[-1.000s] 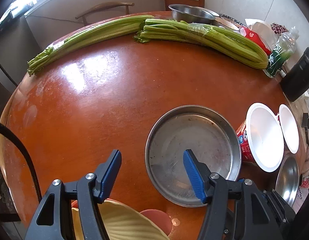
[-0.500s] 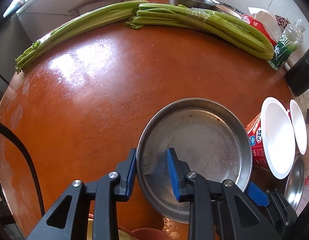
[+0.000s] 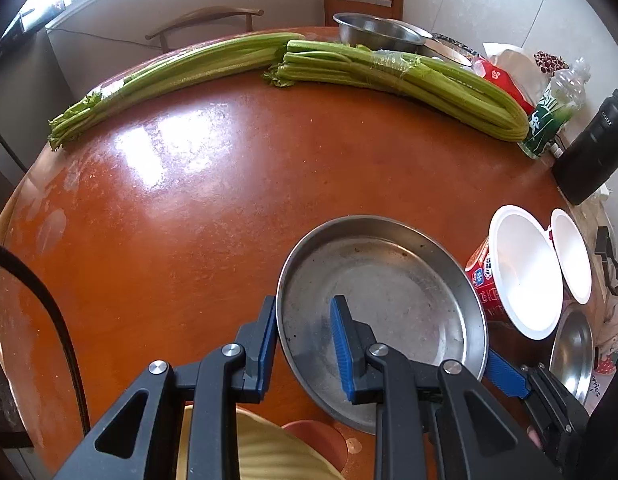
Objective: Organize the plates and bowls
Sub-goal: 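Lift the steel tray with the left gripper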
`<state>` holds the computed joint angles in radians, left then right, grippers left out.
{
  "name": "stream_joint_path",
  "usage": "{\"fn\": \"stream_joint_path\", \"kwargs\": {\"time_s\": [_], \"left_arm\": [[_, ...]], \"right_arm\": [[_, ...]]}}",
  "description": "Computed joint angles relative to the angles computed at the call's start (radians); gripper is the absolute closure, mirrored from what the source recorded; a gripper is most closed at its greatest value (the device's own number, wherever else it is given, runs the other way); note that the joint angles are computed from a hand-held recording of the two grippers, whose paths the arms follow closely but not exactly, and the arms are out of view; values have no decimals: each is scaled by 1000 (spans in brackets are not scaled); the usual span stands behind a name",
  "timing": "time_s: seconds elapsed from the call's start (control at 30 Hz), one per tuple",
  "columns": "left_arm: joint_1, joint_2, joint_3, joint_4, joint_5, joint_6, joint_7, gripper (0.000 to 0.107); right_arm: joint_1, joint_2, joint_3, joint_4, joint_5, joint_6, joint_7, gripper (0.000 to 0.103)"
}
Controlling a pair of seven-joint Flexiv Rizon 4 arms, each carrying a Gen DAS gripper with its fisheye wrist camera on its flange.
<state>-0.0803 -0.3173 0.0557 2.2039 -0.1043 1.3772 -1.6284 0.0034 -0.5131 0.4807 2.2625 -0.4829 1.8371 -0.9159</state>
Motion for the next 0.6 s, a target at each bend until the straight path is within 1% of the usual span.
{"fn": "stream_joint_path", "kwargs": {"time_s": [0.07,0.1,0.2,0.27,0.33,0.43,0.47,0.6], "left_arm": [[-10,17,12,7,13,4,-16,80],[-11,24,13,11,16,7,-19,80],[-15,52,17,33,25,20,-37,80],[-8,74,9,54,17,32,-37,80],[-15,96,19,71,31,43,-56,80],[-17,126,25,94,48,62,-80,80],[-18,134,28,98,56,58,-88,80],[-21,177,41,127,101,67,-136,80]], "right_arm": [[17,21,-17,13,8,19,-5,33],[12,26,-12,18,3,24,-2,33],[-45,31,34,30,-37,34,16,33],[-35,50,21,45,-46,56,21,33],[-27,66,9,59,-63,82,31,33],[8,88,-24,74,-88,101,46,33],[-10,95,-17,83,-115,106,58,33],[2,129,-47,113,-165,136,84,33]]}}
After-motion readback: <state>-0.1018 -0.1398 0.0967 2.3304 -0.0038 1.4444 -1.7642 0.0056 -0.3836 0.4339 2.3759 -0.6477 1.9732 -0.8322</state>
